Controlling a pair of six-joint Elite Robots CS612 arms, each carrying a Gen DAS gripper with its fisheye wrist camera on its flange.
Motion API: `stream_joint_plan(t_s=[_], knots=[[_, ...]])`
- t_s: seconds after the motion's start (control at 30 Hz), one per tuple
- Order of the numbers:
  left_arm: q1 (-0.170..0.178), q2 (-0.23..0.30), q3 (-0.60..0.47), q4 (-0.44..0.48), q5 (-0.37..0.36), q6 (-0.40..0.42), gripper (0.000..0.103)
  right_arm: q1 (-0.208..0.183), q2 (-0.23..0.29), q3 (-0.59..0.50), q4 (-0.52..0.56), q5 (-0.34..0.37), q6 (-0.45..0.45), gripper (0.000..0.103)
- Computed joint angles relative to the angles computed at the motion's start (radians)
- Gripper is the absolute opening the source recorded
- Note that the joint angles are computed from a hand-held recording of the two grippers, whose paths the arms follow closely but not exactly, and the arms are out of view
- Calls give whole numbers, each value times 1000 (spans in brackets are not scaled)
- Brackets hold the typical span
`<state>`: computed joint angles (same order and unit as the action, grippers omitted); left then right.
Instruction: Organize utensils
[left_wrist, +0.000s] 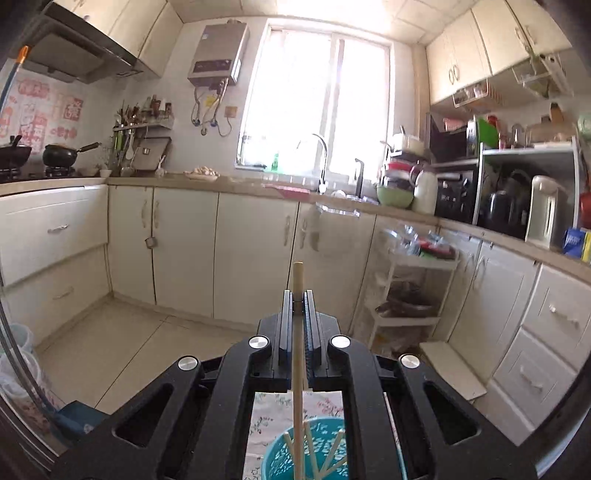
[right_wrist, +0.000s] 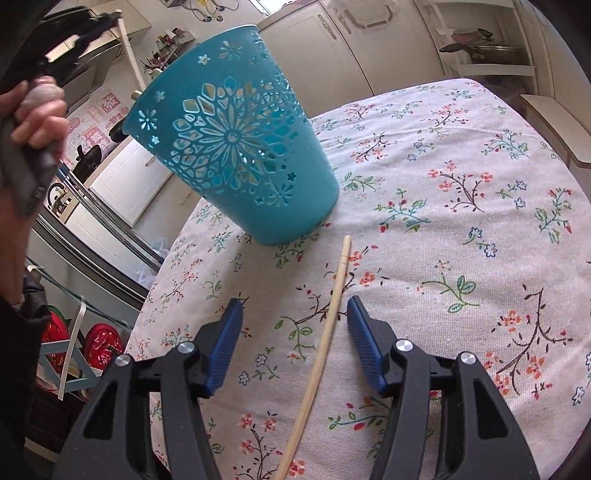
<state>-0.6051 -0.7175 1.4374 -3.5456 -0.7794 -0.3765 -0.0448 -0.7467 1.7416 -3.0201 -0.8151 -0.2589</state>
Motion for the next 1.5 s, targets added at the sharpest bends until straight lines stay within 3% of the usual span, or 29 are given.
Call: stream_joint_plan(t_s=[0.23, 0.33, 0.37, 0.47, 0.5, 0.67, 0.73, 0.77, 0.83, 0.87, 0.97, 1.07, 1.23, 1.37, 1.5], knots=[[8, 52, 2, 151, -73, -36, 8, 2, -1, 0, 1, -4, -7, 59], [1, 31, 61, 186, -55, -80, 34, 3, -1, 0, -2, -4, -5, 59], [0, 18, 91, 186, -41, -110, 48, 3, -1, 0, -3, -7, -4, 59], [2, -31, 203, 169, -15, -242, 68, 8, -3, 1, -15, -26, 5, 59], [8, -46, 243, 181, -26, -320, 73, 11, -3, 1, -21, -39, 13, 59], [55, -63, 339, 288, -185, -564, 76, 37, -6, -5, -49, -127, 44, 58], [73, -51, 357, 297, -267, -630, 76, 55, -10, -4, -64, -201, 30, 49], [76, -44, 359, 298, -287, -643, 76, 62, -13, -3, -69, -235, 12, 45], [80, -29, 362, 309, -321, -663, 77, 77, -18, -6, -62, -306, -54, 14], [79, -25, 360, 325, -337, -674, 77, 77, -20, -11, -36, -305, -87, 9], [62, -26, 354, 303, -296, -619, 86, 69, -31, -23, 58, -274, -198, 7], [62, -24, 345, 313, -313, -577, 86, 70, -46, -21, 115, -296, -284, 7], [58, -29, 323, 374, -312, -531, 86, 84, -43, -1, 33, -349, -286, 7], [54, -29, 307, 415, -326, -476, 88, 63, -48, -1, 93, -241, -254, 6], [54, -28, 294, 448, -338, -451, 89, -6, -85, 31, 171, 86, -201, 6]])
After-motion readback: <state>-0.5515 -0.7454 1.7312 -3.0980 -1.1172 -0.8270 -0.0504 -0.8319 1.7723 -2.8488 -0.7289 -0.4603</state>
